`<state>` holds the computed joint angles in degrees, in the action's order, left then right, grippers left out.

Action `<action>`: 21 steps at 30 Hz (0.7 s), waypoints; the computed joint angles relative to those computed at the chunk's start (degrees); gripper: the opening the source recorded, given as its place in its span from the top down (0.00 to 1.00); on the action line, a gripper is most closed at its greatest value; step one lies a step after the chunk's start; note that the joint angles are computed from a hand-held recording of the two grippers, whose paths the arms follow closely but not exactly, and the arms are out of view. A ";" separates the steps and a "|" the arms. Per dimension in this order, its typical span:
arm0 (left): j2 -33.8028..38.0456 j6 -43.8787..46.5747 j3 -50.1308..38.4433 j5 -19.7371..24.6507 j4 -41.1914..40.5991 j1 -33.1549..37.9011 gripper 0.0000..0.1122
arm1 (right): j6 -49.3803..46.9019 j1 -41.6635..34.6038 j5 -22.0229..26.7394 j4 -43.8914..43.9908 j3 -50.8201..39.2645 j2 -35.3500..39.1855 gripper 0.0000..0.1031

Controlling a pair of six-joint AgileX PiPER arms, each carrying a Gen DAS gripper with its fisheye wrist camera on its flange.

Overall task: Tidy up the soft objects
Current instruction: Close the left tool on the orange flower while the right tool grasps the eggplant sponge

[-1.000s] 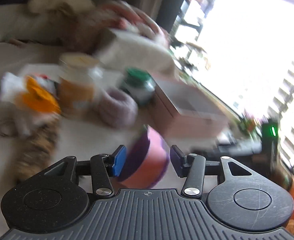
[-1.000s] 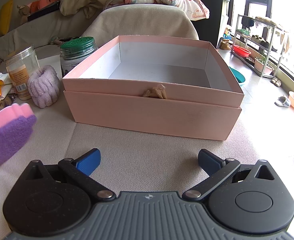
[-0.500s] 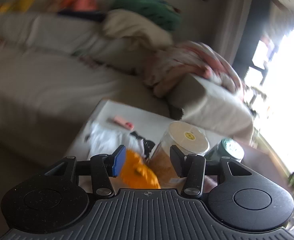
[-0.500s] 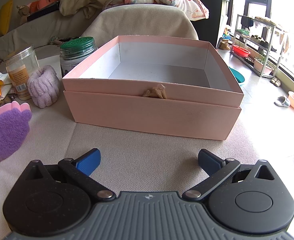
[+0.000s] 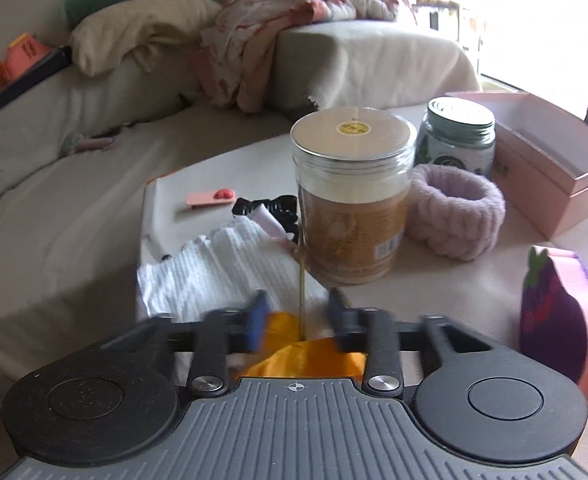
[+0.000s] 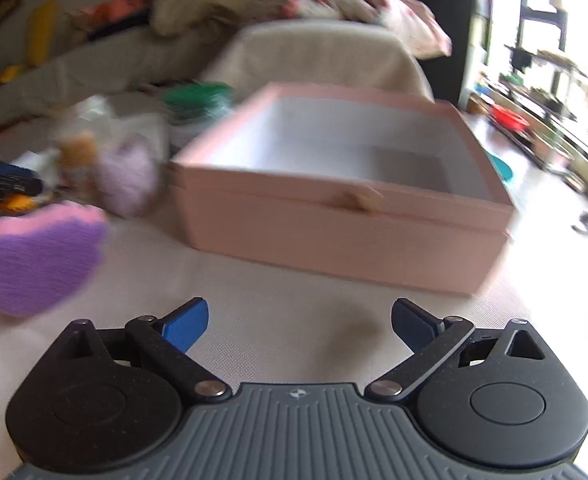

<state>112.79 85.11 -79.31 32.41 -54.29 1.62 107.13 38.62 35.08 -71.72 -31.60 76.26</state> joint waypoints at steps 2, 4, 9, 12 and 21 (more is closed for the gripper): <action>-0.85 0.67 1.59 1.22 -0.96 0.99 0.84 | 3.31 3.27 0.15 -4.49 -0.81 -0.75 0.04; -1.39 2.44 3.26 1.98 -2.31 1.88 0.84 | 1.33 5.37 -1.30 -5.55 -3.49 -0.59 0.04; -2.10 10.33 7.71 1.74 -8.83 3.83 0.84 | -11.69 7.72 -3.06 1.94 -17.33 6.76 0.04; -1.59 12.78 8.48 4.82 -12.02 6.16 0.84 | -21.17 8.92 -0.49 7.67 -27.00 14.12 0.04; -2.20 6.86 8.38 9.77 -7.80 10.38 0.84 | -26.65 10.86 0.79 10.48 -24.64 13.09 0.07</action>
<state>110.59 91.97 -70.93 42.18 -62.09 12.00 80.49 49.48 35.87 -61.24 -56.24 89.35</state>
